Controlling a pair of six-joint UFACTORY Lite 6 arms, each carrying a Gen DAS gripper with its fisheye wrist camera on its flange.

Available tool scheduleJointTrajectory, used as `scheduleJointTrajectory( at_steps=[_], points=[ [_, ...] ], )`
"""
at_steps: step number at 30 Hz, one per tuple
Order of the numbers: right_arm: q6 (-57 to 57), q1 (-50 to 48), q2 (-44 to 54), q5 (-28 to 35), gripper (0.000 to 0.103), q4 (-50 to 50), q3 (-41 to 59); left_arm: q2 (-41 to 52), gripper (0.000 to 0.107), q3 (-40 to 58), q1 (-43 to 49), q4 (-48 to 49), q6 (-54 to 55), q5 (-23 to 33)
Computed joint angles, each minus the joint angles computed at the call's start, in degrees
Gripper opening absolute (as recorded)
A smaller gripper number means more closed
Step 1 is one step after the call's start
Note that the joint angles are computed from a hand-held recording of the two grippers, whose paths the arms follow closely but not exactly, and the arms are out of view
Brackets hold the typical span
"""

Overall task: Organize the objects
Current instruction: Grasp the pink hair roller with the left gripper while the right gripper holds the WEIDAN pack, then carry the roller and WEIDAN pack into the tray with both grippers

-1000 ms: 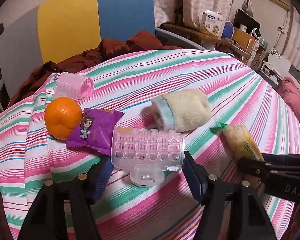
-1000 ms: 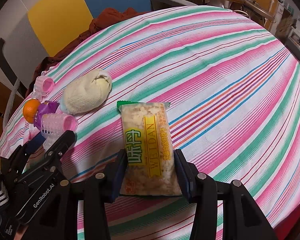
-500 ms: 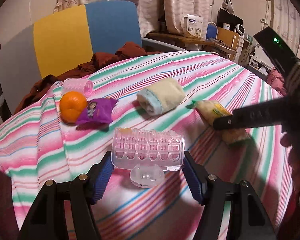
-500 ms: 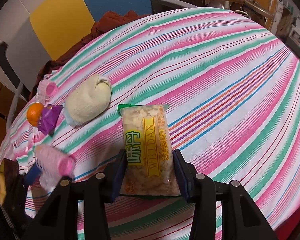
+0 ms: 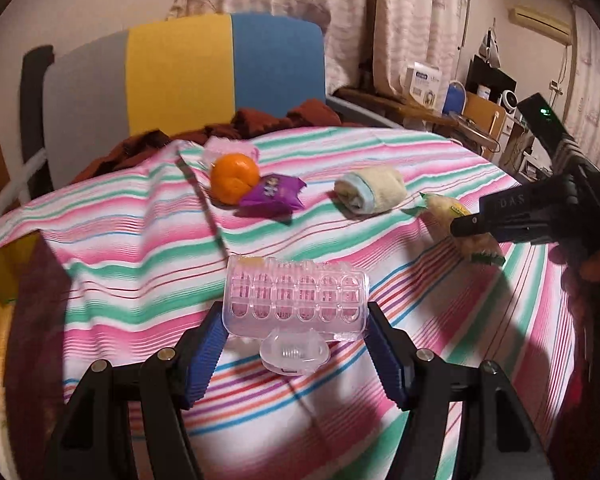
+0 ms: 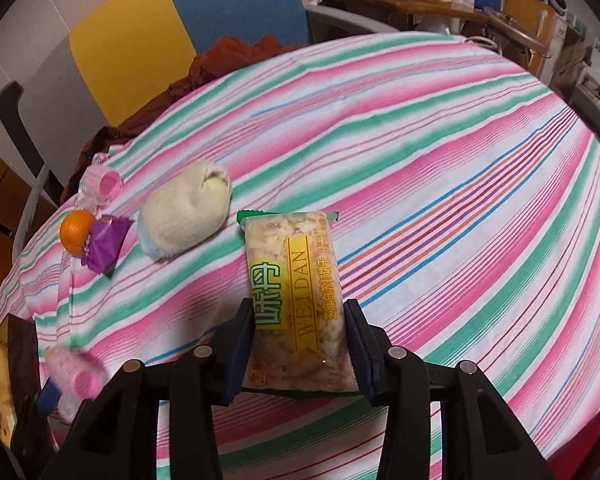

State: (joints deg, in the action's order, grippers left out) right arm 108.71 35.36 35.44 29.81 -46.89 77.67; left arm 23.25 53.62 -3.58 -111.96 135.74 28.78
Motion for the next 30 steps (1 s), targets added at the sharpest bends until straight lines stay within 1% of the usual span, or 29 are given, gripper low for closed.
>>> scheduleJointTrajectory(
  at_steps=[2,4,8,12,14,17,20,25,30],
  points=[
    [1.92,0.16,-0.78,-0.08,0.044,-1.45,-0.91,-2.06,0.068,-2.82,0.65,-3.35,4.53,0.65],
    [2.32,0.25,-0.41,0.02,0.044,-1.89,-0.24,-3.75,0.068,-4.89,1.2,-4.68,6.88,1.28],
    [2.45,0.76,0.84,1.16,0.044,-2.85,1.7,-6.0,0.068,-7.3,2.0,-3.6,7.77,1.65],
    [2.7,1.57,1.36,2.06,0.044,-3.52,2.85,-8.58,0.068,-10.48,3.89,-3.47,9.0,3.63],
    [3.14,2.1,1.14,2.46,0.044,-3.85,2.68,-9.94,0.068,-12.22,5.67,-1.04,7.66,5.38],
    [3.37,2.93,1.29,3.93,0.044,-4.6,3.15,-12.49,0.068,-14.63,7.86,3.1,4.26,6.41],
    [4.2,3.59,1.22,4.7,0.044,-6.33,3.57,-15.82,0.068,-17.58,10.58,8.7,0.75,8.52],
    [4.38,5.06,1.42,5.64,0.044,-7.85,4.68,-21.67,0.068,-20.24,17.71,20.16,-6.69,14.93],
    [2.57,6.81,3.12,7.32,0.044,-7.62,7.89,-24.69,0.068,-19.44,25.67,29.15,-12.69,21.25]
  ],
)
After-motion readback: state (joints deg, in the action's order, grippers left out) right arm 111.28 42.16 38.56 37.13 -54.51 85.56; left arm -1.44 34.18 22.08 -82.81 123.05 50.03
